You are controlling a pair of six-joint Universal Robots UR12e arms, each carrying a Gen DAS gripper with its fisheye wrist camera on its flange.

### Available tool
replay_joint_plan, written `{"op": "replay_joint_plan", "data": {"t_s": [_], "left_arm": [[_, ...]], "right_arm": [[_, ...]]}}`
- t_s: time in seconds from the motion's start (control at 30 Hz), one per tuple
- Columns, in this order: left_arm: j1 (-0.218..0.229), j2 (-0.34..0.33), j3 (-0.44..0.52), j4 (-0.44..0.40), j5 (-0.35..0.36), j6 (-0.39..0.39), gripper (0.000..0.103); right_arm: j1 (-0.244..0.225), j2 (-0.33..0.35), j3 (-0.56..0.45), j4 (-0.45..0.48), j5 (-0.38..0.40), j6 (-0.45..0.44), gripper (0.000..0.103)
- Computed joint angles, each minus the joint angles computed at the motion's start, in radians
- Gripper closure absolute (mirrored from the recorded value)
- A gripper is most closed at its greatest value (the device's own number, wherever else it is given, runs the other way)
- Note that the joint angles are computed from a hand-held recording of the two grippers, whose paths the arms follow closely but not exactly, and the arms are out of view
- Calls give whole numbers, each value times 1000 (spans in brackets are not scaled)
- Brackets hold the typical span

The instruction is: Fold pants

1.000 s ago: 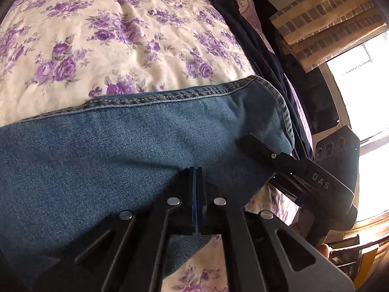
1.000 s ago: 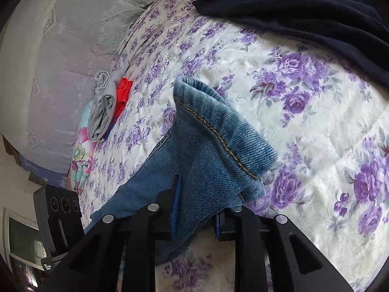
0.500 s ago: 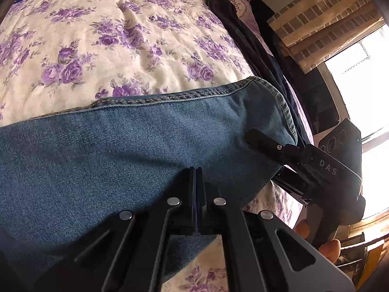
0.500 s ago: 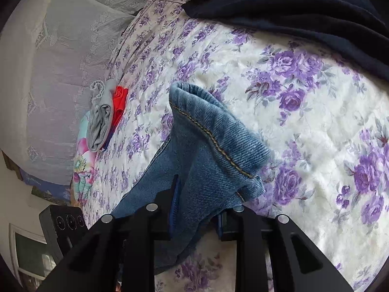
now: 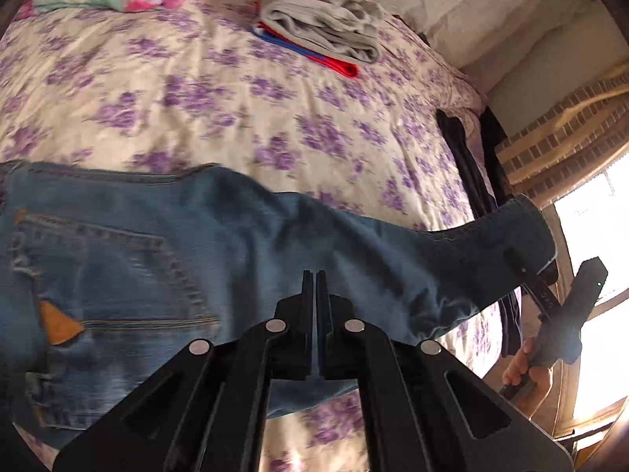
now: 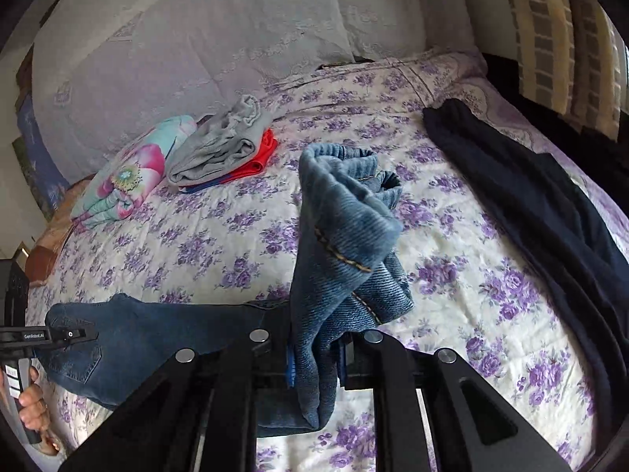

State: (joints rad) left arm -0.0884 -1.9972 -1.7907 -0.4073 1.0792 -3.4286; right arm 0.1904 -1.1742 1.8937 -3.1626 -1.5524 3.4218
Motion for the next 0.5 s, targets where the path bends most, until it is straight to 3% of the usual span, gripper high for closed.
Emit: {"op": "replay_joint_plan", "data": {"t_s": [0.1,0.23,0.5], "left_arm": [[42,22,-49,21,33,-28,103],[74,13,-63,1,2,-53,103],[75,9,-69,12,-1,-23,102]], "right_arm": [[31,0,-24,1,6,-66,88],[65,8,-64,36,6,-128,88],[117,30,-119,107,5,-202,88]]}}
